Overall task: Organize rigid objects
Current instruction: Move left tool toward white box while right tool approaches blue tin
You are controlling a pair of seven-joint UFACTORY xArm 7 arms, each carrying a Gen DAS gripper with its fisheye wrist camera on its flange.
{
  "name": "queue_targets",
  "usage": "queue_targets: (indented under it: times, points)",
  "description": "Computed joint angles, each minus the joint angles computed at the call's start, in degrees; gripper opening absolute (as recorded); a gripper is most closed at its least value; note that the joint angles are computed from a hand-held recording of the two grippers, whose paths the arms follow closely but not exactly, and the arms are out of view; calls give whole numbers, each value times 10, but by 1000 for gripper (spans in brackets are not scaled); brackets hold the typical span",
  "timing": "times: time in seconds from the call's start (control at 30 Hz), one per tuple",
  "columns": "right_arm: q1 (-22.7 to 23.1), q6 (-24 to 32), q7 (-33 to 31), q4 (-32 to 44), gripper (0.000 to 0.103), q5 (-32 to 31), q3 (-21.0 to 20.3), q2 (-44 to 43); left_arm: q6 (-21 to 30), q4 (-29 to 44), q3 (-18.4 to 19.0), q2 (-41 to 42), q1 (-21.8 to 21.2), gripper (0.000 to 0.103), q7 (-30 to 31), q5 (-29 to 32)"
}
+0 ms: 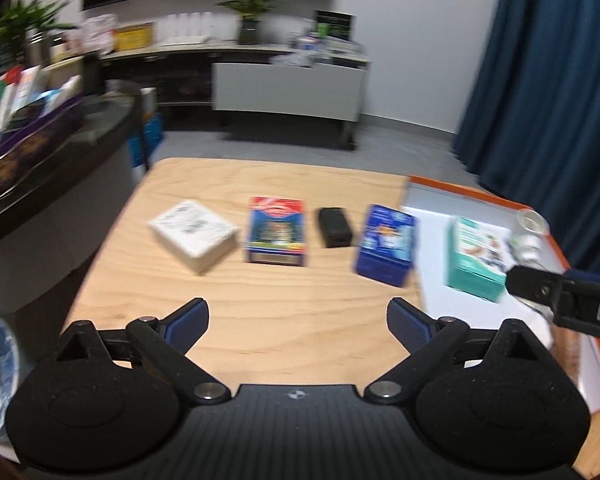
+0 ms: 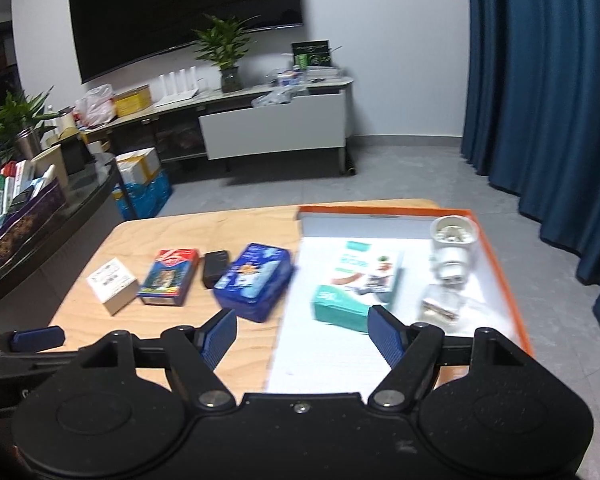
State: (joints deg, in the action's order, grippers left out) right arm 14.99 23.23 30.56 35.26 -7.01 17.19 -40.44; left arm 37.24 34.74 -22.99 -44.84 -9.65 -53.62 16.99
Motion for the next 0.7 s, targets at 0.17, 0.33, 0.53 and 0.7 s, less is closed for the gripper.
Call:
queue_targets:
  times: [0.17, 0.33, 0.53, 0.7]
  points:
    - [14, -8, 8, 22, 86, 5, 12, 40, 22, -12, 12, -22, 14, 98, -14, -3]
    - [29, -11, 1, 30, 86, 0, 13, 54, 25, -17, 15, -24, 37, 98, -37, -3]
    - [56, -11, -18, 24, 86, 23, -14, 50, 20, 15, -1, 26, 103, 98, -104, 29]
    - [57, -16, -36, 22, 86, 31, -22, 49, 24, 70, 2, 111, 137, 99, -148, 73]
